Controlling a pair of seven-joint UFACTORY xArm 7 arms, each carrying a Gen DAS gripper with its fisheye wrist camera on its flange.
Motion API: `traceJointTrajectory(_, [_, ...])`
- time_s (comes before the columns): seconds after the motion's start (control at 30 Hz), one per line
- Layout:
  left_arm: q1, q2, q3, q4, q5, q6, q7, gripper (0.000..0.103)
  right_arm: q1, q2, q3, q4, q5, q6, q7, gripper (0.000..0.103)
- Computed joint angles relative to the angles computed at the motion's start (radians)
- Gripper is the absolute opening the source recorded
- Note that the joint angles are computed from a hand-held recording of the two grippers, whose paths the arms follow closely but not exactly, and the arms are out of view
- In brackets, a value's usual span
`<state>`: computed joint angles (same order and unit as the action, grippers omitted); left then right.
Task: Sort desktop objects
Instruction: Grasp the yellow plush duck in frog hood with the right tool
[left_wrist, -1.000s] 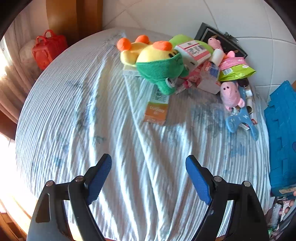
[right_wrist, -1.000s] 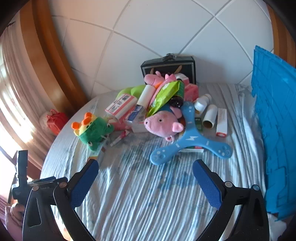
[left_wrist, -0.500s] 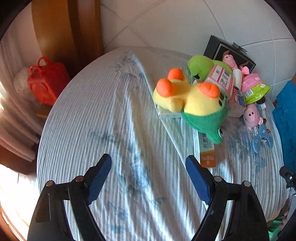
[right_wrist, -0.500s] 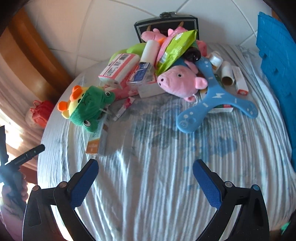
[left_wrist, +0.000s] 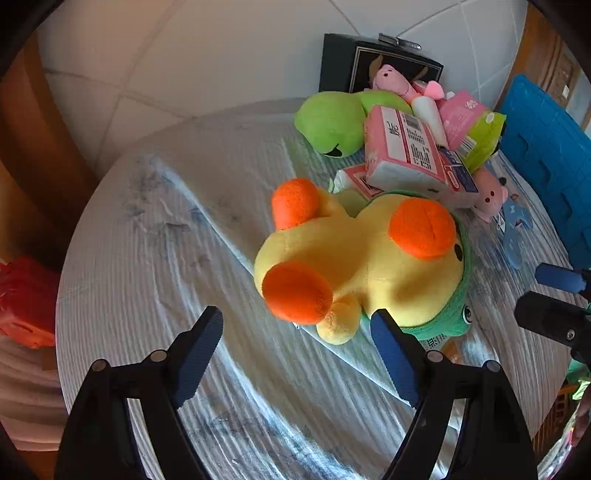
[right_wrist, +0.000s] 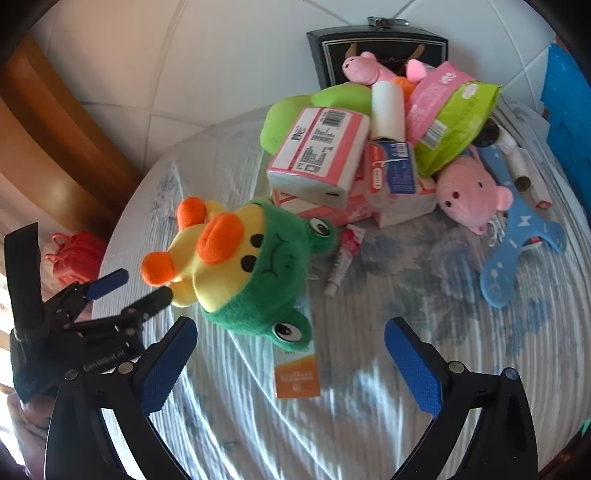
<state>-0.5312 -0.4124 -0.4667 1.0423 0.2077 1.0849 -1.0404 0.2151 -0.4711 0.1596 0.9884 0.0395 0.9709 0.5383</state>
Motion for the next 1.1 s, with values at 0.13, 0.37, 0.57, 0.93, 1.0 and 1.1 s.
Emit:
traceJointTrajectory(0.13, [-0.011, 0.044, 0.019, -0.024, -0.005, -0.038, 0.053, 0.082, 0.008, 0.135, 0.011, 0.066, 0.006, -0.023, 0.021, 0.103])
traceJointTrajectory(0.37, [-0.011, 0.067, 0.06, -0.067, -0.02, -0.133, 0.094, 0.082, 0.025, 0.274, 0.006, 0.14, -0.047, -0.01, 0.037, 0.103])
traceJointTrajectory(0.57, [-0.016, 0.076, 0.061, -0.085, -0.047, -0.22, 0.126, 0.057, 0.037, 0.278, -0.022, 0.109, 0.004, -0.063, -0.047, 0.091])
traceJointTrajectory(0.93, [-0.024, 0.049, -0.058, 0.002, 0.053, -0.186, -0.017, 0.051, 0.032, -0.021, -0.04, -0.057, 0.06, -0.051, -0.147, 0.084])
traceJointTrajectory(1.0, [-0.033, 0.066, -0.085, 0.04, 0.081, -0.169, -0.053, 0.051, 0.027, -0.092, -0.033, -0.091, 0.051, -0.032, -0.154, 0.084])
traceJointTrajectory(1.1, [-0.044, 0.106, -0.133, 0.12, 0.153, -0.12, -0.114, 0.051, 0.023, -0.209, -0.039, -0.134, 0.047, 0.003, -0.175, 0.084])
